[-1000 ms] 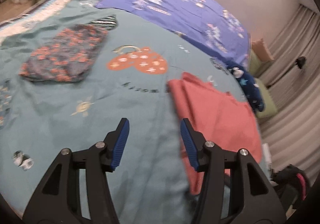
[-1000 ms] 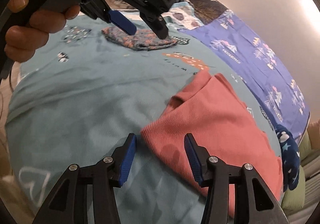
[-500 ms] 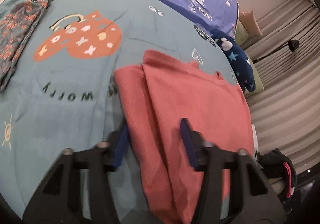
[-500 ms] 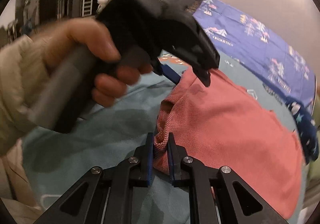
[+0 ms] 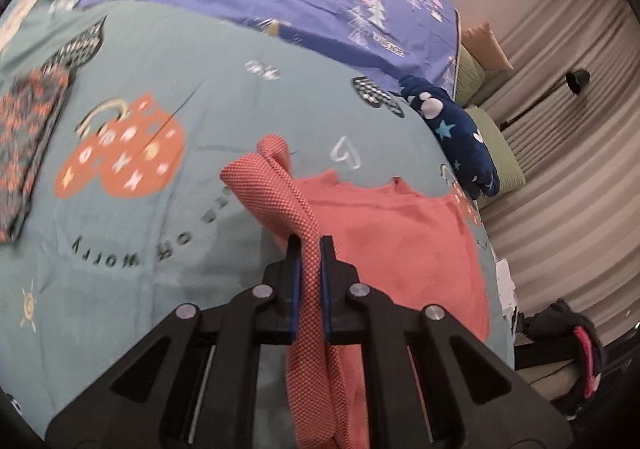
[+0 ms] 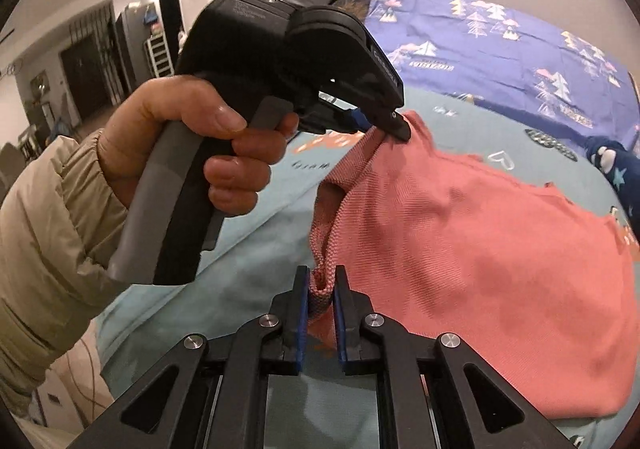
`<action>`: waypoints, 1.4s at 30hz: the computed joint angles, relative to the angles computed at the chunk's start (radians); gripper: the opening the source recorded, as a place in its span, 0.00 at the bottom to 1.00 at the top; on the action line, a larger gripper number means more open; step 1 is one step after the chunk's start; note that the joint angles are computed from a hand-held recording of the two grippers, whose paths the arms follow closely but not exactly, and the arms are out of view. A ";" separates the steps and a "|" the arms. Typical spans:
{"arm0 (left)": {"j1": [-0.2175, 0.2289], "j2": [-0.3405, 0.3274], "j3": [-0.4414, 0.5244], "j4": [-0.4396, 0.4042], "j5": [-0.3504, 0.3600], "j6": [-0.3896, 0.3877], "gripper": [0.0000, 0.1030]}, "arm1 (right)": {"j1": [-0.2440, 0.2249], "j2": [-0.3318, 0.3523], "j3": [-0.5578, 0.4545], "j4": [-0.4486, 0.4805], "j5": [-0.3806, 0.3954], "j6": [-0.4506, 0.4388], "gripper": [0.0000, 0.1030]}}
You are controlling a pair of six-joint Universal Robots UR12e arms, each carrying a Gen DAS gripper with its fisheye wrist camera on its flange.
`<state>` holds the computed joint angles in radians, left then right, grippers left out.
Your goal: Fold small clothes
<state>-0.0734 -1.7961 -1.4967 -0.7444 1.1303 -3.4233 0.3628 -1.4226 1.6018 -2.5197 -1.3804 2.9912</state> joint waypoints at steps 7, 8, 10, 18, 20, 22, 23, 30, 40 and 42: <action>-0.070 -0.042 0.107 -0.030 0.083 0.039 0.08 | -0.077 -0.058 0.060 -0.088 0.065 0.096 0.09; -0.081 -0.051 0.124 -0.036 0.089 0.039 0.08 | -0.092 -0.065 0.066 -0.094 0.074 0.108 0.09; -0.102 -0.070 0.158 -0.051 0.098 0.045 0.08 | -0.129 -0.081 0.080 -0.103 0.104 0.141 0.09; -0.196 -0.160 0.310 -0.137 0.155 0.097 0.06 | -0.242 -0.145 0.146 -0.149 0.162 0.260 0.09; -0.215 -0.182 0.345 -0.157 0.159 0.108 0.06 | -0.271 -0.163 0.168 -0.159 0.174 0.288 0.09; -0.234 -0.206 0.381 -0.176 0.160 0.126 0.05 | -0.293 -0.184 0.191 -0.166 0.178 0.312 0.09; -0.244 -0.218 0.398 -0.185 0.162 0.137 0.05 | -0.303 -0.191 0.198 -0.166 0.179 0.321 0.09; -0.292 -0.289 0.491 -0.261 0.187 0.181 0.05 | -0.371 -0.216 0.233 -0.140 0.190 0.393 0.07; -0.312 -0.318 0.514 -0.317 0.224 0.218 0.05 | -0.416 -0.218 0.260 -0.103 0.233 0.423 0.07; -0.316 -0.315 0.509 -0.320 0.245 0.237 0.05 | -0.415 -0.219 0.262 -0.101 0.235 0.421 0.07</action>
<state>-0.3890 -2.1115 -0.9880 -1.0644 1.3758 -3.1862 -0.0518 -1.6416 1.8637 -2.6212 -1.1455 3.4118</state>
